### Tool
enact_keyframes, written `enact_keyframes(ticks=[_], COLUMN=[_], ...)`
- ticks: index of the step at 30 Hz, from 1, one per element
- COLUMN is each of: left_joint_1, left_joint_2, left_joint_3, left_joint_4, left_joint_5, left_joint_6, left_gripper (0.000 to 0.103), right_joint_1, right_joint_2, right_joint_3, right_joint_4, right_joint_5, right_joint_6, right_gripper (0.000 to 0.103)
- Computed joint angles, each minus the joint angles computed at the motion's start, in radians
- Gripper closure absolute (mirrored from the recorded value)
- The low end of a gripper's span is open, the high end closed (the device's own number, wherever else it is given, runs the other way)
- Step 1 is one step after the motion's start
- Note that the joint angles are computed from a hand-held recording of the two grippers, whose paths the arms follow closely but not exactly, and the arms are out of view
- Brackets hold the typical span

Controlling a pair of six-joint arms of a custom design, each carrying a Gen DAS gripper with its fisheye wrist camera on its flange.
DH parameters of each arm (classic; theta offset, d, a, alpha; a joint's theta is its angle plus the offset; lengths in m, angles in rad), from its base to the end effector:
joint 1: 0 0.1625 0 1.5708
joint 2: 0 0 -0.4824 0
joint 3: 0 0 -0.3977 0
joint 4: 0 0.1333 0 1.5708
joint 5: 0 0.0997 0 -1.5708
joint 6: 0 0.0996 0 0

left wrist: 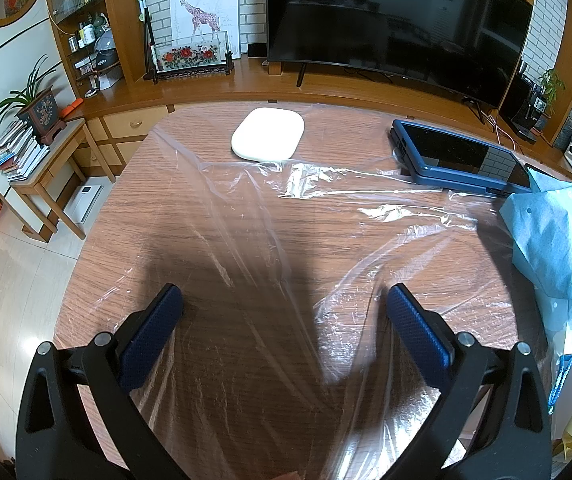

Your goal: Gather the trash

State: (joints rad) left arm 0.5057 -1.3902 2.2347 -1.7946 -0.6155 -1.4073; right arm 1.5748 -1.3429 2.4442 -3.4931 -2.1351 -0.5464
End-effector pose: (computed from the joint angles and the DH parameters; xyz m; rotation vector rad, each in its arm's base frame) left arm -0.2446 -0.3808 0.2350 -0.0143 2.1686 -0.8207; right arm 0.0817 -0.4181 0.2934 0.3431 -2.2750 0.7799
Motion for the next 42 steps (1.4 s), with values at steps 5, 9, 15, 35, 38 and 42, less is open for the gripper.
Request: enact_keyframes(ticks=[5, 9, 15, 35, 38, 42], left_joint_1=[0.0, 0.0, 0.001, 0.001, 0.009, 0.051], left_joint_2=[0.001, 0.002, 0.002, -0.083, -0.036, 0.056], left_joint_3=[0.0, 0.001, -0.001, -0.045, -0.069, -0.142], left_joint_4=[-0.001, -0.003, -0.003, -0.363, -0.481, -0.512], left_joint_5=[0.0, 0.0, 0.001, -0.176, -0.277, -0.397], left_joint_6=[0.0, 0.0, 0.001, 0.374, 0.47, 0.55], left_gripper=[0.001, 0.001, 0.001, 0.002, 0.002, 0.002], right_joint_1=[0.0, 0.0, 0.001, 0.27, 0.373, 0.453], right_joint_2=[0.0, 0.0, 0.003, -0.259, -0.207, -0.122], right_joint_3=[0.0, 0.0, -0.002, 0.048, 0.048, 0.028], right_joint_4=[0.0, -0.001, -0.002, 0.185, 0.211, 0.287], right_joint_5=[0.0, 0.0, -0.003, 0.154, 0.15, 0.156], right_joint_6=[0.0, 0.0, 0.005, -0.227, -0.33, -0.413], right_gripper=[0.004, 0.004, 0.004, 0.004, 0.004, 0.004])
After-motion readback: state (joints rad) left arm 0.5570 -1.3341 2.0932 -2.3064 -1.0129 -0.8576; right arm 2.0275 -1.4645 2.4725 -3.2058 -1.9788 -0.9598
